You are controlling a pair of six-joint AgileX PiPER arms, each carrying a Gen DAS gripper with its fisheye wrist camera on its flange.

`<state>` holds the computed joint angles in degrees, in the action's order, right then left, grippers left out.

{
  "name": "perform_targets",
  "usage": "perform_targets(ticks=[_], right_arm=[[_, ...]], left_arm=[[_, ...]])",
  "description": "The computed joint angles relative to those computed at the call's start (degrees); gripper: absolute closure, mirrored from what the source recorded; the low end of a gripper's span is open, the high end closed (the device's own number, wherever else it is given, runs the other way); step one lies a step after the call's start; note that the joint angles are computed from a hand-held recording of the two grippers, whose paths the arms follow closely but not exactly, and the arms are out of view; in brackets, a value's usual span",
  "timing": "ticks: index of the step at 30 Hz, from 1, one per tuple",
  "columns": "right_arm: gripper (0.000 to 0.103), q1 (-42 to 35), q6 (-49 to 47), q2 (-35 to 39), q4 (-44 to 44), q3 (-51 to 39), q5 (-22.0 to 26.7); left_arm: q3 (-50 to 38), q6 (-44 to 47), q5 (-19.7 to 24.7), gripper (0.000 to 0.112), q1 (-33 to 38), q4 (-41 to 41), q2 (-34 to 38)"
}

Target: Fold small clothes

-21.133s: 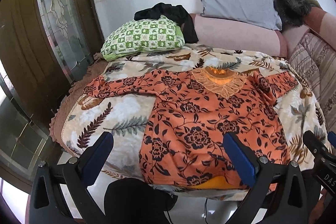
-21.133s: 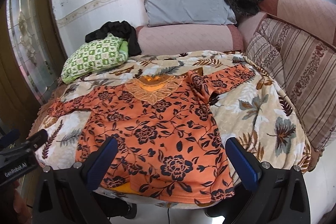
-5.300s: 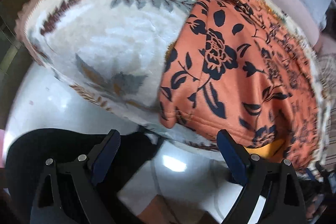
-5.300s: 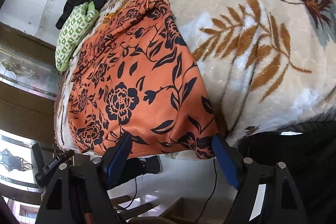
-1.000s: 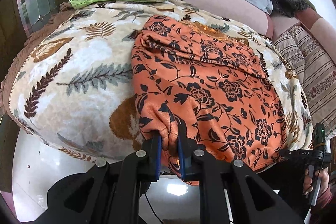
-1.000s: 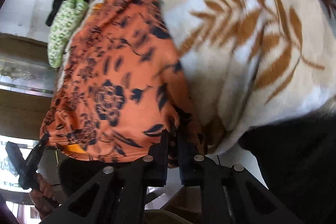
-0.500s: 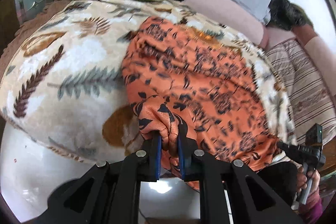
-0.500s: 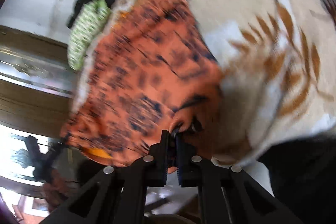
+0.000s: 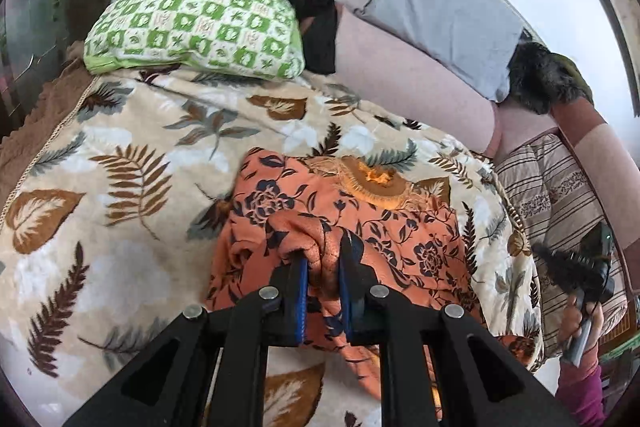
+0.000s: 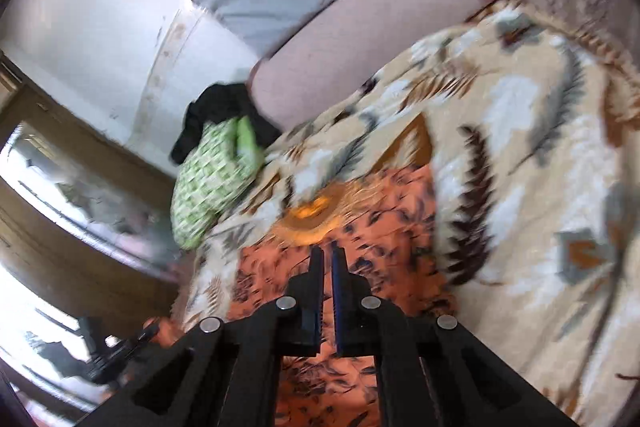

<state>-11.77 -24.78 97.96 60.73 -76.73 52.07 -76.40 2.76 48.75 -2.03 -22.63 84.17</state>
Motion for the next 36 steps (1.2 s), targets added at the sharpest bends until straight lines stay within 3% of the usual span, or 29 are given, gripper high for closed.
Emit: perform_targets(ticks=[3, 9, 11, 12, 13, 15, 18, 21, 23, 24, 29, 31, 33, 36], right_arm=[[0.098, 1.5, -1.3, -0.8, -3.1, 3.7, 2.7], [0.094, -1.0, -13.2, -14.2, -3.2, 28.5, -1.8], [0.068, -3.2, -16.3, -18.6, -0.9, 35.6, -1.0], [0.023, -3.9, -16.9, -20.3, 0.1, 37.8, -0.9], [0.006, -5.5, -18.0, -22.5, 1.3, 40.6, -0.1], [0.006, -8.6, -19.5, -27.3, 3.7, 45.8, 1.9], [0.007, -4.0, -9.9, -31.5, -3.5, 47.7, -0.5], [0.011, -2.0, -6.5, -32.0, -6.1, 50.7, -2.2], [0.02, 1.1, -3.9, -31.1, -8.5, 53.0, -7.4], [0.03, 1.0, -5.1, -29.8, -7.3, 54.1, -8.4], [0.054, 1.7, -18.5, -17.9, 7.8, 59.5, -10.3], [0.085, 5.1, -17.9, -17.2, 8.8, 59.9, -12.2], [0.093, 7.9, -14.0, -19.3, 6.4, 59.6, -14.3], [0.094, 5.3, -9.1, -25.9, 0.8, 58.7, -12.2]], left_arm=[[5.5, 0.4, -2.7, 0.098, -0.5, -0.5, -2.5], [14.7, -0.4, -1.7, 0.098, 1.1, -1.1, -10.8], [17.0, -1.2, -0.4, 0.098, 1.7, -0.6, -14.1], [18.2, -1.5, 0.2, 0.098, 1.9, -0.4, -15.7], [19.1, -1.5, 0.5, 0.098, 2.2, -0.4, -16.9], [21.3, -1.6, 1.2, 0.098, 2.9, -0.1, -19.6], [24.4, -0.3, 2.4, 0.098, 5.3, -1.6, -22.1], [26.2, 0.8, 3.5, 0.098, 7.3, -3.0, -23.8], [26.7, 1.9, 4.6, 0.098, 8.5, -4.1, -25.0], [26.7, 2.2, 5.2, 0.098, 8.8, -4.3, -25.6], [26.6, 4.1, 7.0, 0.098, 10.5, -5.3, -26.8], [26.7, 4.7, 7.4, 0.098, 11.2, -5.8, -26.8], [26.8, 5.6, 7.9, 0.098, 12.1, -6.4, -26.3], [26.6, 7.0, 8.3, 0.098, 13.2, -7.2, -25.2]])
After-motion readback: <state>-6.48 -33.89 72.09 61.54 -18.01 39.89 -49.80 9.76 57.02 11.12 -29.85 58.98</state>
